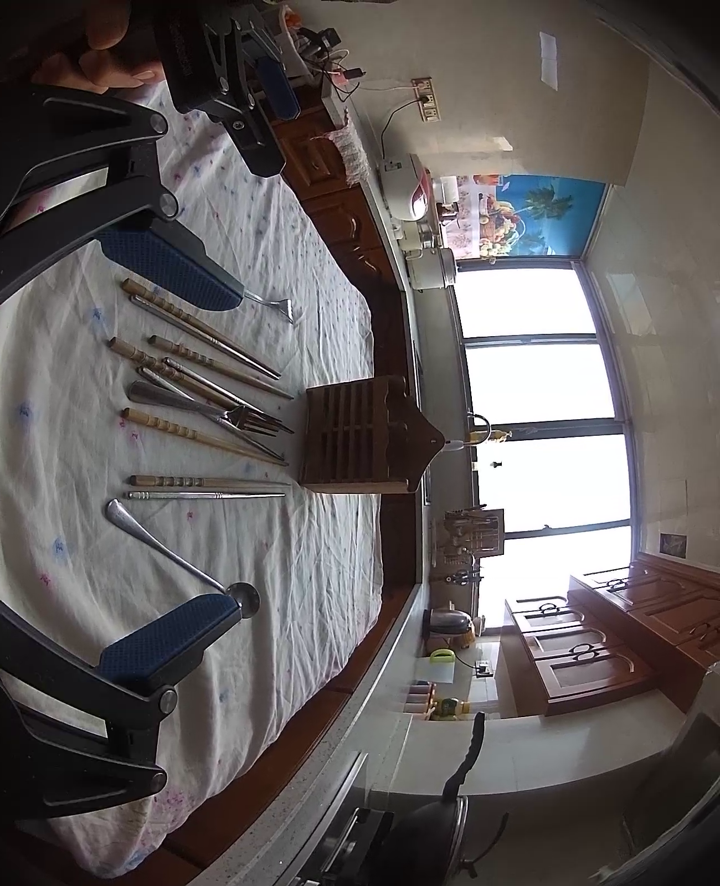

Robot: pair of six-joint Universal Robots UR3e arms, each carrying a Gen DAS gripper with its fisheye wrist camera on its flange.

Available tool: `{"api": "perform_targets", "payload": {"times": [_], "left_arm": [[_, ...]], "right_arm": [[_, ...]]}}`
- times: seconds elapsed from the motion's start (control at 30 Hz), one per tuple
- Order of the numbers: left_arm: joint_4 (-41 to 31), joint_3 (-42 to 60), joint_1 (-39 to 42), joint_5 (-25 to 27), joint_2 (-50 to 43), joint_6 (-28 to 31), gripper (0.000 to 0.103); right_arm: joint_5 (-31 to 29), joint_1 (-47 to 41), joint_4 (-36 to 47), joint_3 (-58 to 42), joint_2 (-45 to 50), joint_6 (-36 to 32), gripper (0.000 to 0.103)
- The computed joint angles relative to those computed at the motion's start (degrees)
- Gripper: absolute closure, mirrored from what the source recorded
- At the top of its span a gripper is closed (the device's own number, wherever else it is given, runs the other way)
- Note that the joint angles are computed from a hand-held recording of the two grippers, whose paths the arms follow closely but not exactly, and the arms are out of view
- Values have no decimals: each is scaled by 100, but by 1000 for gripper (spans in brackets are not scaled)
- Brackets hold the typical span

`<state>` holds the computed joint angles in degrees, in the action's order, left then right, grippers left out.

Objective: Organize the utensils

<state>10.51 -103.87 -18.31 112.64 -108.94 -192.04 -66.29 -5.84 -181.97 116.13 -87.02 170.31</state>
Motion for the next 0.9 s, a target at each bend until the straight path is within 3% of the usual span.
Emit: {"api": "perform_targets", "payload": {"times": [0.9], "left_arm": [[-43, 41, 122, -154, -54, -30, 1]], "right_arm": [[66, 62, 89, -191, 200, 26, 0]]}}
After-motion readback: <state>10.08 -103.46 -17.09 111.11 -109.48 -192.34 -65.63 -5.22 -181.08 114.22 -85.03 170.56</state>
